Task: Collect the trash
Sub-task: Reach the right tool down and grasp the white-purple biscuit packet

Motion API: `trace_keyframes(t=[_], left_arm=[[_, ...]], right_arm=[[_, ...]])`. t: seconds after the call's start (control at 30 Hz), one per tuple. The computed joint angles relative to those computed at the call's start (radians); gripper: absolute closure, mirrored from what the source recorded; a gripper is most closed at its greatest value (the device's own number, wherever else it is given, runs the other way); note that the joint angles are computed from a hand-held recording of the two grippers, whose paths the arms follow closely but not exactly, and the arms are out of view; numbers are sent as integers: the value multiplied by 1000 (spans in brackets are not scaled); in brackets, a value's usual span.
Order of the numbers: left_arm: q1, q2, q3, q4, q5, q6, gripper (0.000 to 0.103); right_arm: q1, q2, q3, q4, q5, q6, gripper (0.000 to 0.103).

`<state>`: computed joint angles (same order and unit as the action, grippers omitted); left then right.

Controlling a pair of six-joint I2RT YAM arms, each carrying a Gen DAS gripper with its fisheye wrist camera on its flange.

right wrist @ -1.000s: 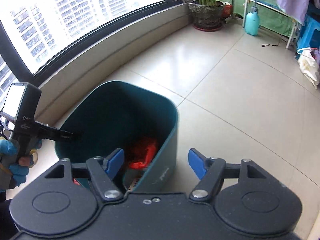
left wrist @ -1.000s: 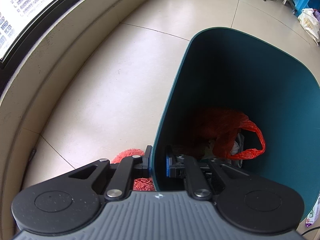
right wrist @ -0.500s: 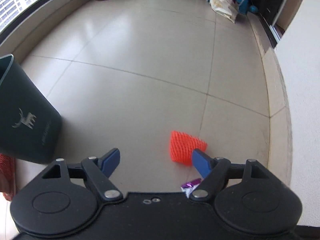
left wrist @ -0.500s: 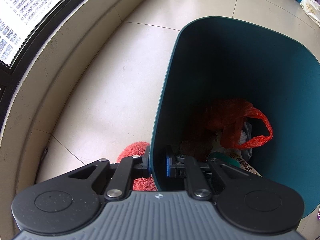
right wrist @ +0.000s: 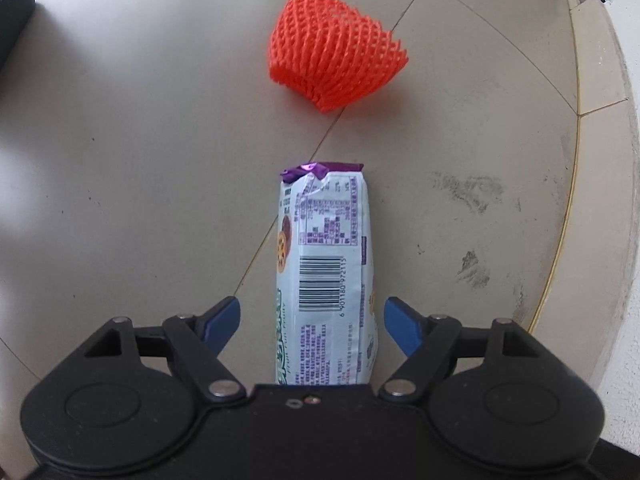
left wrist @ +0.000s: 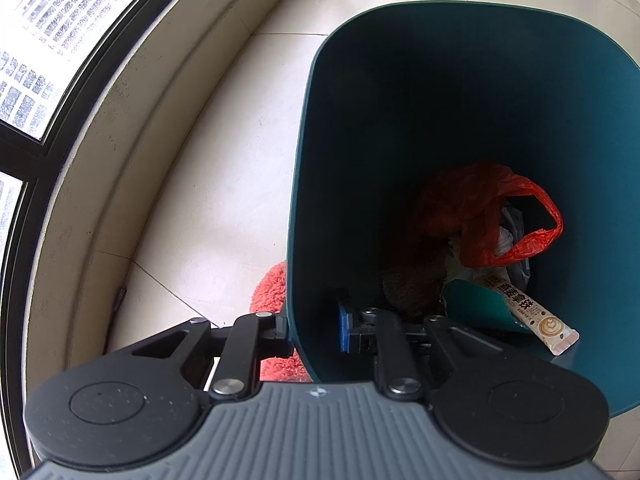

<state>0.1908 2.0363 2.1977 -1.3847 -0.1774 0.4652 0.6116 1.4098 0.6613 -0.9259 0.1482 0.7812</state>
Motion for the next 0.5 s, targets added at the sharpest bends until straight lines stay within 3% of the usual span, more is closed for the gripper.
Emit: trace_keyframes(t=[0.2,0.23,0.27,0.4,0.5], left_arm=[[-11,-22,-48,40,-22,10,84],[-11,-26,-58,46,-24,12,83],[-14,-41,-79,52,-26,10,83],[-15,-61,-125,87,-27,16,83],[-18,-91,-171,115,-24,22,83]], right_arm=[[11,93,-67,102,-24,39,30],[26,95,-73,112,-27,54,38],[45,101,-72,115,-25,73,52],[132,73,-71,111,-20,186,61],[209,53,-15,33,1,265,62]])
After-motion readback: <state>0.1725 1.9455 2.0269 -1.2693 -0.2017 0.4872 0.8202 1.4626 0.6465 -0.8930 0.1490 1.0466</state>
